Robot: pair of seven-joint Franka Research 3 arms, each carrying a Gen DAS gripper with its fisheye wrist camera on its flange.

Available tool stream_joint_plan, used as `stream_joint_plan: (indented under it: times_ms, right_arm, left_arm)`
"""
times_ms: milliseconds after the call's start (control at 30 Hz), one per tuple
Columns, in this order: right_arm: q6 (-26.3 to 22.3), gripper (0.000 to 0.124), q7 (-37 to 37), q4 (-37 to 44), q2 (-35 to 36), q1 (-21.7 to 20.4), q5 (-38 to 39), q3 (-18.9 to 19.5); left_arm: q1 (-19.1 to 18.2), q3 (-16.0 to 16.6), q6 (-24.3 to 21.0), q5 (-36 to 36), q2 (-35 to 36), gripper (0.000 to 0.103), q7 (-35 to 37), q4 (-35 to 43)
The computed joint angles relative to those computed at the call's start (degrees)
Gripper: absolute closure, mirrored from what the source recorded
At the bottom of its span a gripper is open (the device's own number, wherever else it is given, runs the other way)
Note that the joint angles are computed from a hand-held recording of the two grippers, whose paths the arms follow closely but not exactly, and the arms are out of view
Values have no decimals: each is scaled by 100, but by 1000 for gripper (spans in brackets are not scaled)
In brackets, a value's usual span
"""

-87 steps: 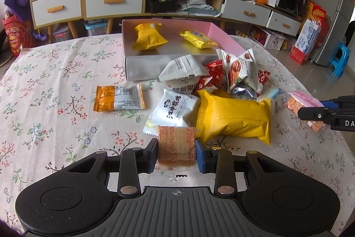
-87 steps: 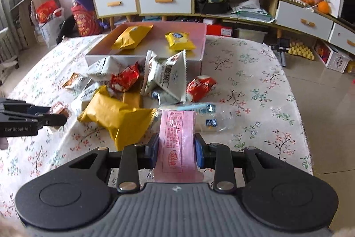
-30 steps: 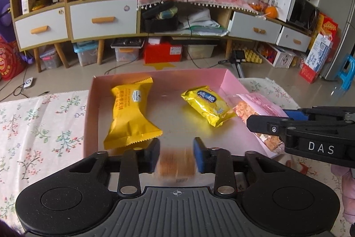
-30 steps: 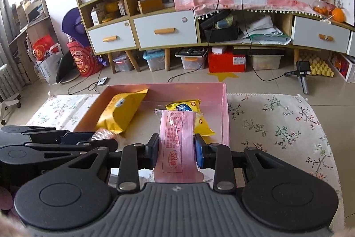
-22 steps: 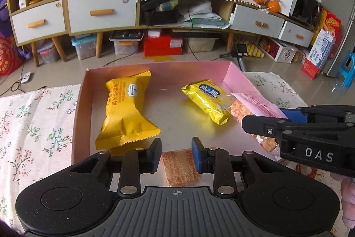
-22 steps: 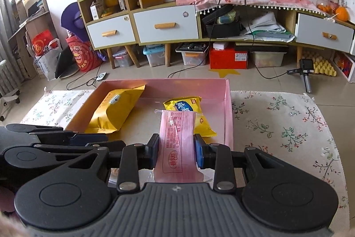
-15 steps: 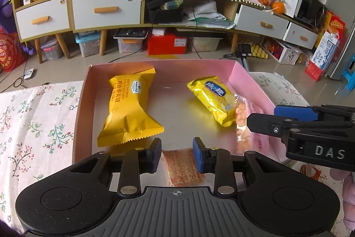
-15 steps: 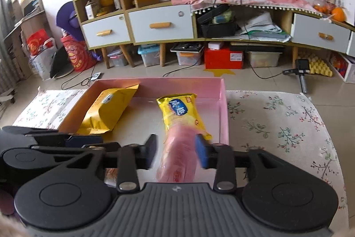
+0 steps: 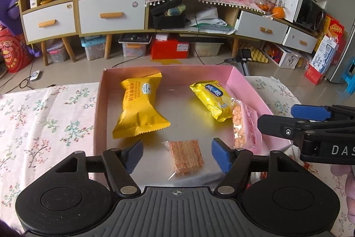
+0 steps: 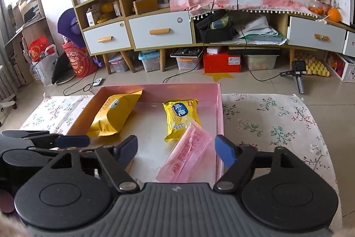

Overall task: Organize snacks
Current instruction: 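Lower the wafer and pink packet into the box and open both tools, then withdraw both open tools back over the remaining snacks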

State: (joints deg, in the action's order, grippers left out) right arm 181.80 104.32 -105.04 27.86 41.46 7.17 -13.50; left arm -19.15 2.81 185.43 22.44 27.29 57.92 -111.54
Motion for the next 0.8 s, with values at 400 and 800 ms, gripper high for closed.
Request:
stream_joint_plan:
  times_ms: [400, 800]
  right_arm:
    - [-12, 27, 428, -625, -509, 668, -384, -626]
    - [38, 21, 1139, -1293, -920, 2117, -978, -2017]
  left_arm:
    - [-955, 1013, 296, -94, -817, 8, -137, -1117]
    - [-2679, 2536, 492, -1121, -1583, 3, 509, -2270]
